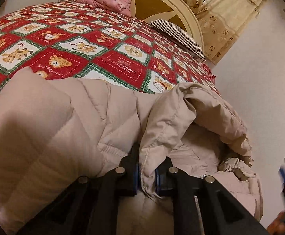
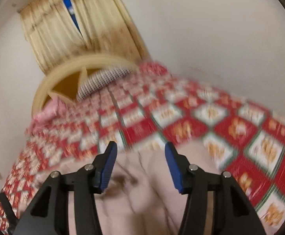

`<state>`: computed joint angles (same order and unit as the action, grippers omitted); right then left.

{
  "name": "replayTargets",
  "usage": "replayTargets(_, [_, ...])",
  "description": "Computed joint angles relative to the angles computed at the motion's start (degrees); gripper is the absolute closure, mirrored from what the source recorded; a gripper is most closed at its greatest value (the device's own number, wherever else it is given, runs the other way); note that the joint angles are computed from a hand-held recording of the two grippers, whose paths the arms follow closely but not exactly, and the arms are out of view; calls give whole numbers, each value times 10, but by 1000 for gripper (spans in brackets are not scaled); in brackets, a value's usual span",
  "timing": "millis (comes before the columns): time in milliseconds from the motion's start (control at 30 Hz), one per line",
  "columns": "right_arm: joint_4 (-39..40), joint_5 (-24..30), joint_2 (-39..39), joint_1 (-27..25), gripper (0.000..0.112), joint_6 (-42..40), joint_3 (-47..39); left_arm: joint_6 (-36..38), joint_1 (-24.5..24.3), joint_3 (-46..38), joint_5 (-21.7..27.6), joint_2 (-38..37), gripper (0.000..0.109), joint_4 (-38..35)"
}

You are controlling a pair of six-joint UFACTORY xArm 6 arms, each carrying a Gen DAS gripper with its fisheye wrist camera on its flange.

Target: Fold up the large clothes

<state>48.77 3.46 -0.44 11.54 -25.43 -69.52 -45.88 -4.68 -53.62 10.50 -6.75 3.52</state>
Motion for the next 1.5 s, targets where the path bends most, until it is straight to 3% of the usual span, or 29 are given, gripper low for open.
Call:
replayTargets(100, [-40,114,58,13,66,-20,-118,0,0,2,-3,-1,94,0])
replayTargets(267, [-234,270,212,45,78,99,-317,-5,1,2,-6,0,94,6])
replayTargets(367, [-272,353,245,50,82,72,-311,15,0,10,-27,-2,94,-21])
replayTargets(467, [-206,287,213,54,82,-12,-225,-7,3,17,-32,-10,94,-3])
replayTargets(533, [-199,284,212,53,82,-17,-222,-82,9,22,-19,-27,93,77])
replayTargets(700, [-194,278,220,52,82,-27,-228,-241,-24,-2,130,-104,91,306])
replayTargets(767, [-192,276,221,54,82,-25,-230,-249,-43,-10,170,-128,91,336])
replayTargets(833, [-193,275,224,55,82,-24,-232,-236,-40,-20,151,-130,91,314])
replayTargets(900, [-193,274,226,54,82,-26,-233,-147,-37,-74,122,-83,91,236])
replayTargets(1033, [-191,274,207,57,82,-22,-218,16,-46,-205,112,42,91,147])
replayTargets(1100, [-187,274,206,56,82,-24,-217,44,-45,-259,141,104,91,138])
replayTargets(1133, [-184,273,205,56,82,-26,-217,35,-44,-288,183,138,91,166])
replayTargets(1200, [-179,274,206,56,82,-28,-218,54,-32,-275,195,163,91,149])
replayTargets(1267, [-130,268,200,54,82,-66,-211,81,-13,-205,113,142,91,45])
replayTargets(1333, [-109,263,195,54,82,-83,-206,110,-3,-173,74,132,98,-30])
replayTargets(1433, [-85,261,193,54,82,-99,-203,97,-3,-187,98,141,98,-1])
replayTargets(1500, [8,224,169,52,81,-162,-172,70,-7,-194,109,144,98,38])
